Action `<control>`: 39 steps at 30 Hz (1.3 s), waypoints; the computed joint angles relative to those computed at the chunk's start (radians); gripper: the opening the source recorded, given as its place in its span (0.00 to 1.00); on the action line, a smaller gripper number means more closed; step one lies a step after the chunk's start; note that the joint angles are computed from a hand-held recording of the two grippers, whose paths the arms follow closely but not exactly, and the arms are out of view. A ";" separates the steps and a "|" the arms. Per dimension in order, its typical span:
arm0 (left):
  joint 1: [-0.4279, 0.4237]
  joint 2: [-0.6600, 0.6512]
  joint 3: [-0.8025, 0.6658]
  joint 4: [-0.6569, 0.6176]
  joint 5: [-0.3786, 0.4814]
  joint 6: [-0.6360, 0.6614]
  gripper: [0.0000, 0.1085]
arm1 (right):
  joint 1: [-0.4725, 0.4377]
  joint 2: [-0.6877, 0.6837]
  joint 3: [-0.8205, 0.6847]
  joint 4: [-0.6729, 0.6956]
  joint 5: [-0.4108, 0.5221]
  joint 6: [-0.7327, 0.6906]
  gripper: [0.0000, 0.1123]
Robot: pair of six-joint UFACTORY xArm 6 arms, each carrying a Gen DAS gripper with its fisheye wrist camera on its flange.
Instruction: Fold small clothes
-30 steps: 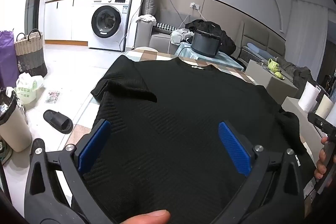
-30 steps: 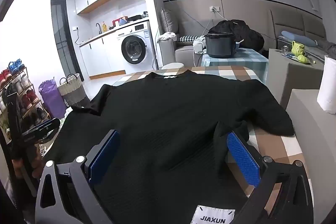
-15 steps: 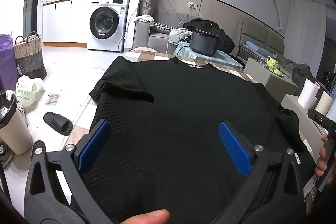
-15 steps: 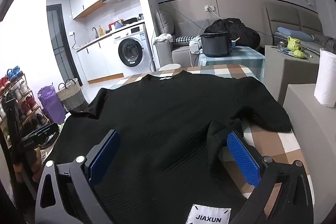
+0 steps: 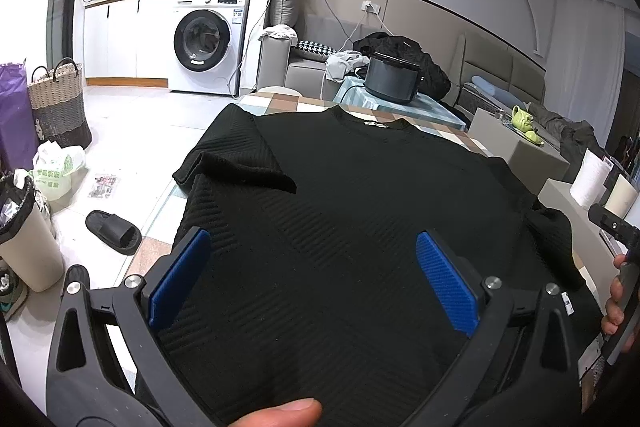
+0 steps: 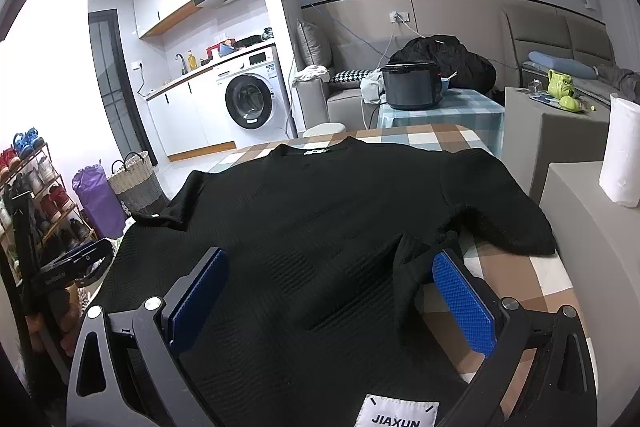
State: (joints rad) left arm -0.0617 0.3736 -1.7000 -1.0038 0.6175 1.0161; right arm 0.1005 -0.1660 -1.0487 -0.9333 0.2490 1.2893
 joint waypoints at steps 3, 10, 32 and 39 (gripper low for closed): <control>0.001 0.003 -0.006 0.000 0.003 -0.002 0.94 | 0.002 -0.002 0.000 -0.001 0.009 0.000 0.92; -0.001 0.010 -0.012 0.004 -0.002 -0.004 0.94 | 0.008 0.004 -0.004 0.038 0.031 -0.016 0.92; 0.006 0.000 -0.012 -0.019 0.022 0.018 0.94 | 0.004 -0.002 -0.003 0.126 0.048 -0.009 0.92; 0.003 -0.003 -0.005 -0.019 0.025 0.026 0.94 | 0.004 0.036 -0.035 0.128 0.043 -0.010 0.92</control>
